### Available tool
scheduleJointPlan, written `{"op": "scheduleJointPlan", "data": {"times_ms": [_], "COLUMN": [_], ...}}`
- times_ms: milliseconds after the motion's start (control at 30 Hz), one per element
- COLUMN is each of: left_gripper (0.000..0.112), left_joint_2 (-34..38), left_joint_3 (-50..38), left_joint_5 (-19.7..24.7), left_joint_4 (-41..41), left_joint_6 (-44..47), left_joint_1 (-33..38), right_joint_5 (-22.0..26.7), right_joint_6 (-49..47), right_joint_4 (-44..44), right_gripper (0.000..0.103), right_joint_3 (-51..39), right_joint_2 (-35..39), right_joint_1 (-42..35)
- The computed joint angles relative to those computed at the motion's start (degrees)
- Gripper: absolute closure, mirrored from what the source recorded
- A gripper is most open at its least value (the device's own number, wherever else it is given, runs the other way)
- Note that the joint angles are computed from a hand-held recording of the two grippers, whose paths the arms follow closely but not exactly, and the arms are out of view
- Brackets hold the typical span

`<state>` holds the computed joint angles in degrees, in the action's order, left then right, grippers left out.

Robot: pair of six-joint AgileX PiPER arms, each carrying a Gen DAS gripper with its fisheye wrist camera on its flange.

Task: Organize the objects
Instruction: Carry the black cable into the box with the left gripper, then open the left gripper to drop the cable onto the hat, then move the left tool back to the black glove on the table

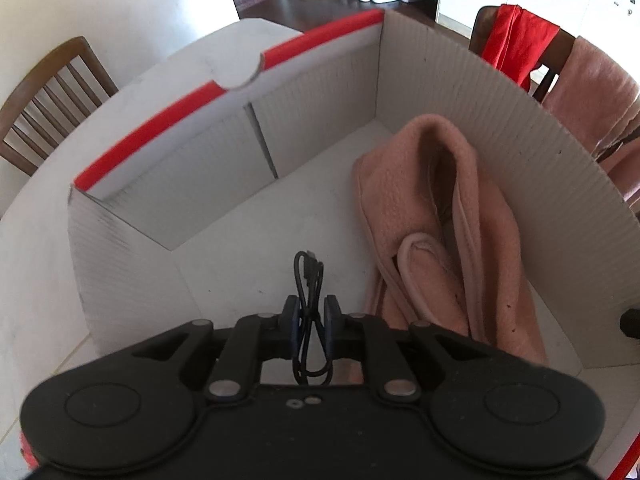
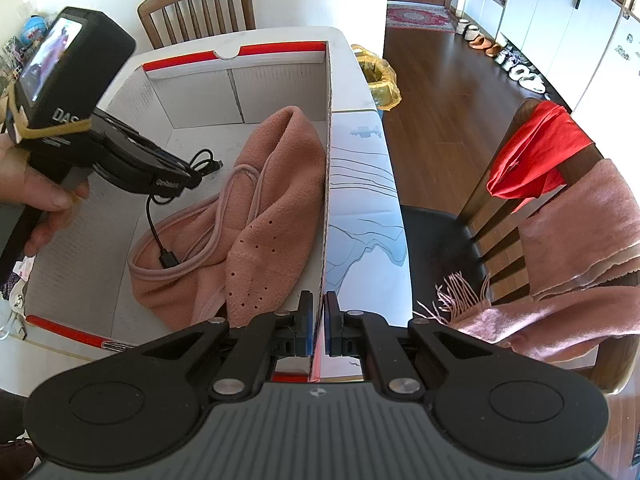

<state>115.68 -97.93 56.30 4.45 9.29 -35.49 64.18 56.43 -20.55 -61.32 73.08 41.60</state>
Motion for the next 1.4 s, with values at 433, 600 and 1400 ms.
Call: {"op": "scheduleJointPlan", "data": {"times_ms": [433, 600, 1400], "left_gripper": [0.076, 0.070, 0.020], "left_joint_2": [-3.06, -6.92, -26.36], "left_joint_3": [3.72, 6.01, 14.29], "left_joint_5": [-1.20, -2.01, -4.75], "left_joint_4": [-5.15, -9.19, -16.58], "left_joint_6": [1.93, 4.00, 6.86], "left_joint_1": [2.59, 4.40, 16.53], "right_joint_5": [0.09, 0.14, 1.44], "right_joint_6": [0.14, 0.10, 0.07], "right_joint_4": [0.08, 0.16, -0.28], "right_gripper": [0.098, 0.098, 0.098], "right_joint_3": [0.10, 0.03, -0.48], "right_joint_2": [-0.20, -0.15, -0.06], "right_joint_1": [-0.02, -0.03, 0.58]}}
